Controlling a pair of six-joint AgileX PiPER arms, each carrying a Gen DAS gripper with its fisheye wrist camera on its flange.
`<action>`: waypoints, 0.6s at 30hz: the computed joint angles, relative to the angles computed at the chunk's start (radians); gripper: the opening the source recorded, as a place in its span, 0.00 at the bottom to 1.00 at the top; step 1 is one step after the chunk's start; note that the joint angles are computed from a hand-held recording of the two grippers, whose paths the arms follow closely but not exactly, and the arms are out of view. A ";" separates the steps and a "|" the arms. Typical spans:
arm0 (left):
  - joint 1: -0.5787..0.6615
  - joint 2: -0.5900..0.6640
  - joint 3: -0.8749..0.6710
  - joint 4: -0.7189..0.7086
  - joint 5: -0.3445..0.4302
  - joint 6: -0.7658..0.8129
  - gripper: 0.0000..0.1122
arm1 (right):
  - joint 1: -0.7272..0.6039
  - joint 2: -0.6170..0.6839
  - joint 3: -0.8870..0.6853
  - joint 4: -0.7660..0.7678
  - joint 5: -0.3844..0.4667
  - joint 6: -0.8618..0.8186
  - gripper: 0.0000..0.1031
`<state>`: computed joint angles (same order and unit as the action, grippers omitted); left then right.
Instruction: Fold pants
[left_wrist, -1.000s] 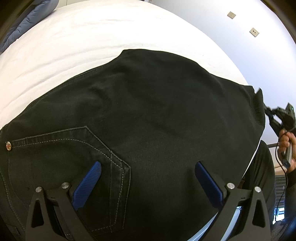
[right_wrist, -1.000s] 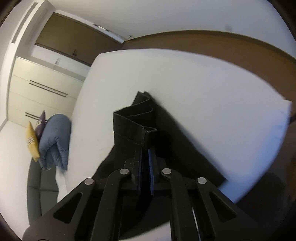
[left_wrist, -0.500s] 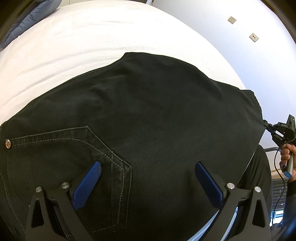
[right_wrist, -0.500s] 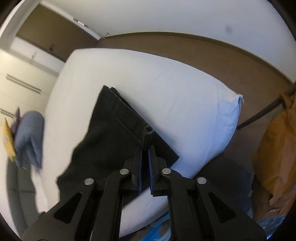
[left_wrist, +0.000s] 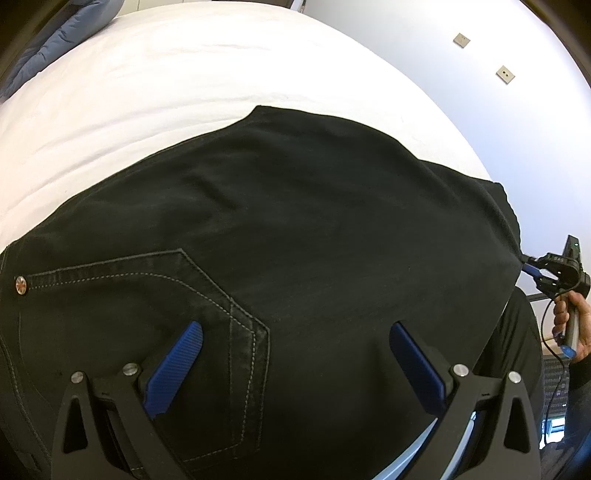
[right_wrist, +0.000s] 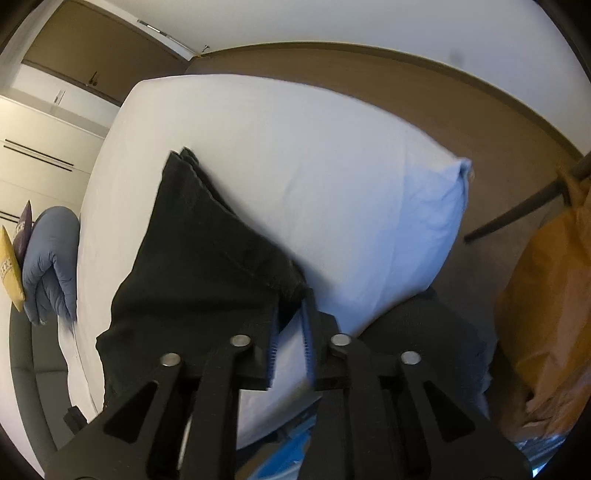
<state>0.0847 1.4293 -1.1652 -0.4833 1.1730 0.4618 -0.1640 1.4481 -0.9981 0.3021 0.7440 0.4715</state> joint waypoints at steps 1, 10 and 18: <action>0.000 -0.001 0.001 0.000 -0.002 -0.002 0.92 | 0.002 -0.035 -0.014 -0.100 0.034 0.091 0.48; -0.023 -0.020 0.008 0.019 -0.012 -0.048 0.92 | 0.295 0.267 -0.540 0.113 0.176 -0.301 0.51; 0.013 -0.049 0.040 -0.039 -0.056 -0.027 0.92 | 0.433 0.844 -1.185 0.227 0.451 -0.364 0.50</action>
